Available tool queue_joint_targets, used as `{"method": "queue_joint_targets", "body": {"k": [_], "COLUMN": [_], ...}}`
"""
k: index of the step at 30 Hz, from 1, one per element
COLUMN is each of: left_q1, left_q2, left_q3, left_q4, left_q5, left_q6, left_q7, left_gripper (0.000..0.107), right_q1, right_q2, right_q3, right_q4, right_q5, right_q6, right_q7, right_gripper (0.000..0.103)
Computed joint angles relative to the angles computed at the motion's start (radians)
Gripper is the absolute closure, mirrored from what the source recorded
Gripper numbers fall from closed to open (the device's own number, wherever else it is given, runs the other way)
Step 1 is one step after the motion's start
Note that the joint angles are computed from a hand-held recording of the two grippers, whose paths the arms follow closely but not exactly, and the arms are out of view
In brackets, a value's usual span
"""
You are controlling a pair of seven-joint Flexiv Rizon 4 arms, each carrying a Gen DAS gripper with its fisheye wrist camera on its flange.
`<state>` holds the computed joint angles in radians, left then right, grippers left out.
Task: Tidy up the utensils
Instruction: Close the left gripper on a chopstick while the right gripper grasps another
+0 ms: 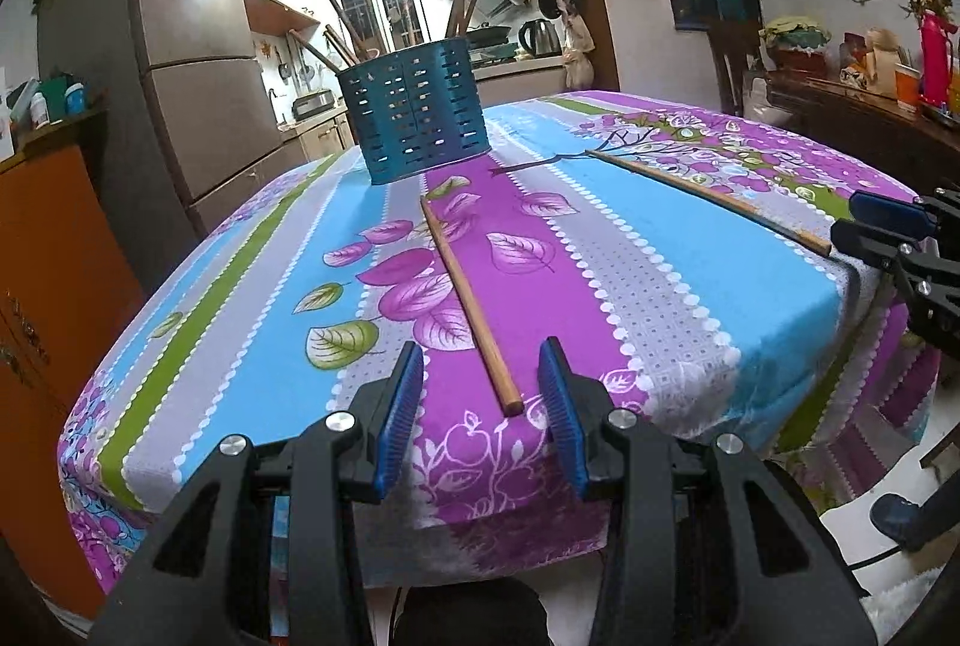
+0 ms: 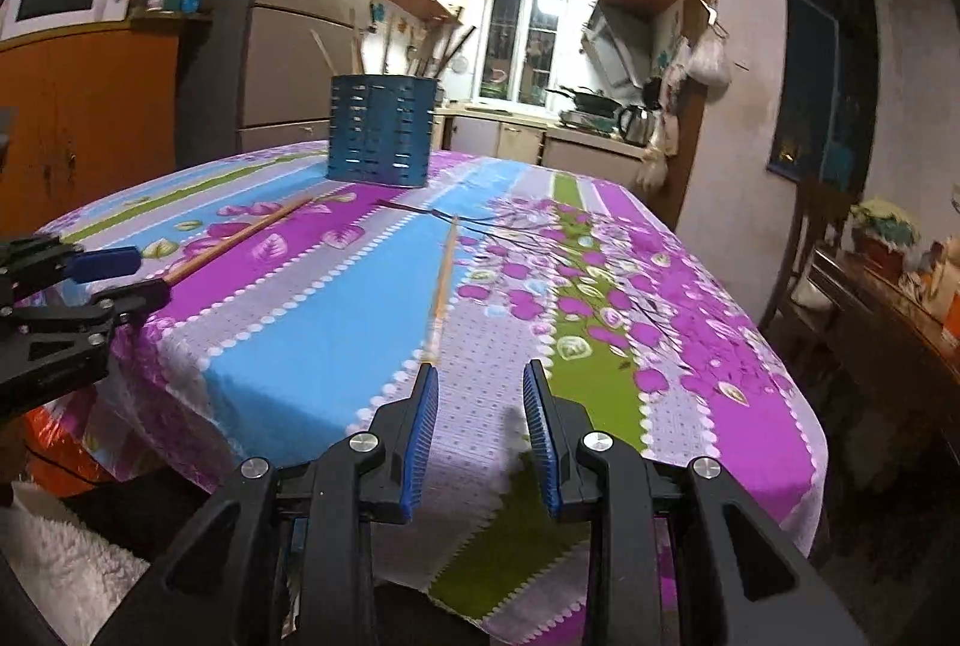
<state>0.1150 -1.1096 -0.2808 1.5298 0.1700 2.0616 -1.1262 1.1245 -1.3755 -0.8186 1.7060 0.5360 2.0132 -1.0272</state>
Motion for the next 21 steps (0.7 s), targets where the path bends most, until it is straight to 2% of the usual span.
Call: {"method": "queue_joint_targets", "body": {"k": [7, 8, 9, 10, 12, 14, 15, 21], "left_q1": [0.005, 0.007, 0.011, 0.017, 0.015, 0.020, 0.023, 0.029], "left_q2": [-0.009, -0.012, -0.012, -0.014, -0.017, -0.020, -0.022, -0.025], "left_q3": [-0.009, -0.012, -0.016, -0.023, -0.022, -0.028, -0.031, -0.032], "left_q4": [-0.003, -0.004, -0.003, -0.002, -0.001, -0.003, -0.004, 0.001], "left_q5": [0.008, 0.012, 0.017, 0.024, 0.031, 0.039, 0.045, 0.053], "left_q6": [0.015, 0.018, 0.018, 0.018, 0.025, 0.028, 0.029, 0.041], "left_q7": [-0.012, -0.015, -0.018, -0.023, -0.026, -0.033, -0.036, -0.061], "left_gripper": [0.070, 0.070, 0.071, 0.074, 0.079, 0.080, 0.080, 0.080], "right_q1": [-0.018, -0.037, -0.055, -0.059, -0.091, -0.175, -0.196, -0.109], "right_q2": [0.004, 0.023, 0.039, 0.043, 0.068, 0.118, 0.125, 0.060], "right_q3": [0.016, 0.042, 0.065, 0.073, 0.116, 0.224, 0.252, 0.170], "right_q4": [-0.029, -0.029, -0.031, -0.036, -0.049, -0.057, -0.063, -0.119], "right_q5": [-0.031, -0.051, -0.067, -0.063, -0.063, -0.092, -0.092, 0.097], "right_q6": [-0.010, 0.006, 0.015, 0.015, 0.029, 0.089, 0.108, 0.046], "right_q7": [-0.008, -0.016, -0.027, -0.034, -0.037, -0.043, -0.047, -0.084], "right_gripper": [0.074, 0.079, 0.090, 0.094, 0.094, 0.094, 0.094, 0.094]}}
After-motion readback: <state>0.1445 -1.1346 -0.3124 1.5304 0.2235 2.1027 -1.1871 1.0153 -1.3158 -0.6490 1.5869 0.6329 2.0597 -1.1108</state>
